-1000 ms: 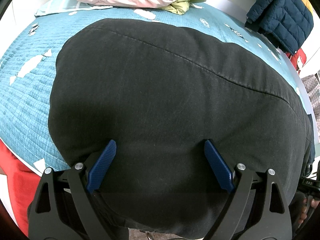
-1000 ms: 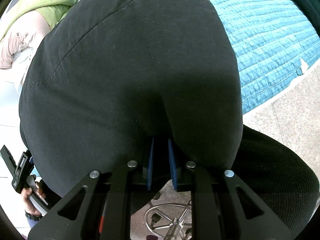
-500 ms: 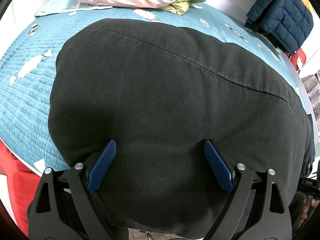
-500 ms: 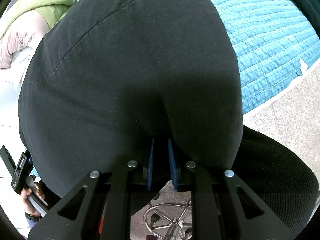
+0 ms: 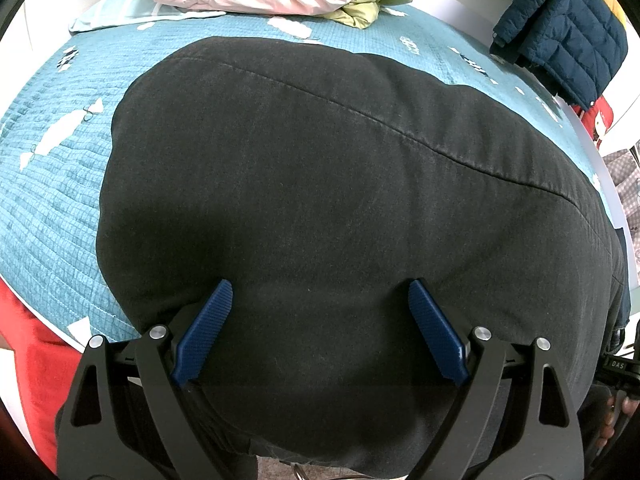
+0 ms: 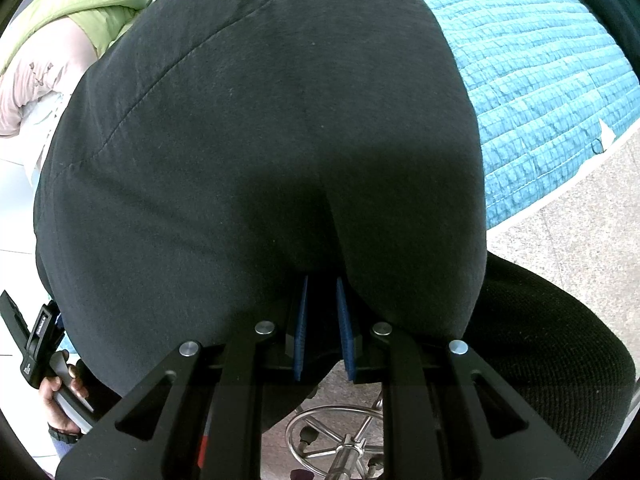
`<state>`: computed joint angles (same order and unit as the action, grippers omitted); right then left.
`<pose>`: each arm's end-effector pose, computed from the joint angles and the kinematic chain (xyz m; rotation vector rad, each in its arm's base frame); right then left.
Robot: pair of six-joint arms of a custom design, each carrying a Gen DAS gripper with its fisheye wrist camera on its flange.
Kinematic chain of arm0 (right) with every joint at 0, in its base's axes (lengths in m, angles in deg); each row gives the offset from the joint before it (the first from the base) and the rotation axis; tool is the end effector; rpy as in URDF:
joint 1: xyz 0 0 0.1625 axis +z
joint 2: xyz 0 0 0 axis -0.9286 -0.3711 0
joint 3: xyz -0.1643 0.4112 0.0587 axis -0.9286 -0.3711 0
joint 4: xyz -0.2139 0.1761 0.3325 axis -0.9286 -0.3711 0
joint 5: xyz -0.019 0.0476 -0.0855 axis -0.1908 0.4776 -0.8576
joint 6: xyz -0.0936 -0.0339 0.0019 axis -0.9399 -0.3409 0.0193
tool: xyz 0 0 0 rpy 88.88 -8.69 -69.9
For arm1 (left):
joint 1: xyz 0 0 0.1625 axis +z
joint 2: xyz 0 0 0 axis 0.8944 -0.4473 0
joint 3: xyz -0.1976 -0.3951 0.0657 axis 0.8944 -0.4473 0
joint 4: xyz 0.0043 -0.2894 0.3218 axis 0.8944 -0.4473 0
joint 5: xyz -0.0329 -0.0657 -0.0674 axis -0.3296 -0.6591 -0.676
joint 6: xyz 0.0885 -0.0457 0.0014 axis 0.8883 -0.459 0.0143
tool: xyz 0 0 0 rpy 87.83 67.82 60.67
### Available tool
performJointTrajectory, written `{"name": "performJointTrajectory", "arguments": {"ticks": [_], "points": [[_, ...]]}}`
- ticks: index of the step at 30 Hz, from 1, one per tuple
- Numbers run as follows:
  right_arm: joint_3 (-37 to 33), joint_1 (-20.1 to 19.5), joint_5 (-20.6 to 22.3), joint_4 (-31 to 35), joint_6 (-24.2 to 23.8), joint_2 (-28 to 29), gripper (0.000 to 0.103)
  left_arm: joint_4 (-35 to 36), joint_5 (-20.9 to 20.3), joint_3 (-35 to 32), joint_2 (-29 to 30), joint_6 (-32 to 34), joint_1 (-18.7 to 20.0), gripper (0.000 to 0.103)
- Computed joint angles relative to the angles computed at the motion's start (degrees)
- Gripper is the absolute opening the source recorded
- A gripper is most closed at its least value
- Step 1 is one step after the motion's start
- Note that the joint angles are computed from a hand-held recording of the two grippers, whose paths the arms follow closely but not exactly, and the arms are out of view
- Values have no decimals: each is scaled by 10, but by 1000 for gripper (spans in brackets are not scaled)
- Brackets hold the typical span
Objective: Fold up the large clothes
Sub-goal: 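Hold the folded black jacket pressed flat with both tools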
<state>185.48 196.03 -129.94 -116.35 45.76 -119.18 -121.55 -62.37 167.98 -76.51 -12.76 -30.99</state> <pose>0.1926 -0.1304 0.3384 -0.9885 -2.4169 0.6881 -0.2681 -0.3850 0.2355 0.6269 2.5496 -0.2771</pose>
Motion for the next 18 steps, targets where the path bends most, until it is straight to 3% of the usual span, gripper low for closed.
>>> {"name": "performJointTrajectory", "arguments": {"ticks": [18], "points": [[-2, 12, -4, 9, 23, 13, 14, 0, -1, 0, 0, 0, 0, 89]]}}
